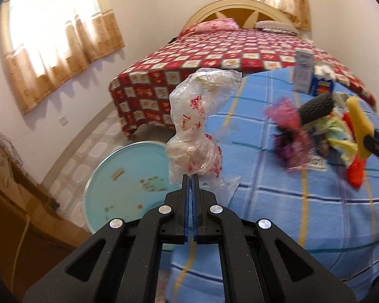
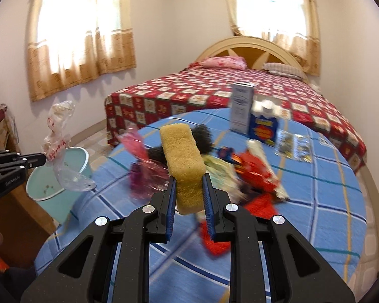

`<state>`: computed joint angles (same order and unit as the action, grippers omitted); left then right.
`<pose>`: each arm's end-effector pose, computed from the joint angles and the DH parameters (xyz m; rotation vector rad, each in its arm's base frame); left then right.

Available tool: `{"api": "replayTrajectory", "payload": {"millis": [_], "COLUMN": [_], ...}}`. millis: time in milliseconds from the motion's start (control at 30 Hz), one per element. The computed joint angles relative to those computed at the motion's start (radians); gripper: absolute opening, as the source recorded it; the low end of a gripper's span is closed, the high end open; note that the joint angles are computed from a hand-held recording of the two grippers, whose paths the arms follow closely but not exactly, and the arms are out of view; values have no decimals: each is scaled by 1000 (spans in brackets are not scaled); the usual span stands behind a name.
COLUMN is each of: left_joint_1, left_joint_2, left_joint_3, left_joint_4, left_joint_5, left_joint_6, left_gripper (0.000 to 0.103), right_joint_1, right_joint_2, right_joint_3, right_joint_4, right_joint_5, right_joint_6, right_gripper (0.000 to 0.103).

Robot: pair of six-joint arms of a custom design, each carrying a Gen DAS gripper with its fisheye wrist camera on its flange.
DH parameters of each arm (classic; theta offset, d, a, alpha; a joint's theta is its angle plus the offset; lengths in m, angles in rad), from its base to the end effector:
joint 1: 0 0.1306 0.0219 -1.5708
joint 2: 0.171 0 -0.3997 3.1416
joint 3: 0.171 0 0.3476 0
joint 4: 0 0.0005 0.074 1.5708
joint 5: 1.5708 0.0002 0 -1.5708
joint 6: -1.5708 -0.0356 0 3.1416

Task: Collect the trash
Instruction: 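Grasp the clear plastic bag with the left gripper while the right gripper lifts the sponge, then move both held items over the blue bin and open both grippers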

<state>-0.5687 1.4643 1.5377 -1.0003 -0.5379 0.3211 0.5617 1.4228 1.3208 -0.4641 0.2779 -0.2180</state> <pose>0.3946 -0.2311 0.4712 0.0752 2.3397 0.2453 0.4017 0.2406 0.4366 -0.2012 2.1076 0.1676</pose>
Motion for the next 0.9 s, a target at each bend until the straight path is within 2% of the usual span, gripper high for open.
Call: {"api": "replayTrajectory", "payload": {"millis": [167,433,633,767,900], "left_joint_1": [55,130,190,217,243], "left_joint_2": [-28,-83,-88,-70,-57], "left_joint_3": [-42,-81,-77,-74,-72], "left_joint_4": [-7,28,0,-37,-65], "left_joint_5": [-4,40,13,-53,-66], "left_joint_6": [0,-6,8,14,16], "left_gripper": [1,1,1,1,1], "right_joint_1": [37,86,104,116,128], "right_joint_2": [64,143,192,237,282], "right_joint_3": [80,178,242,303,363], "right_joint_4": [-16,-39,-63,-83,-112], "right_joint_5": [-9,-18,-22,-34,-45], "right_joint_6": [39,65,94,124,146], "right_gripper": [21,21,21,21,21]}}
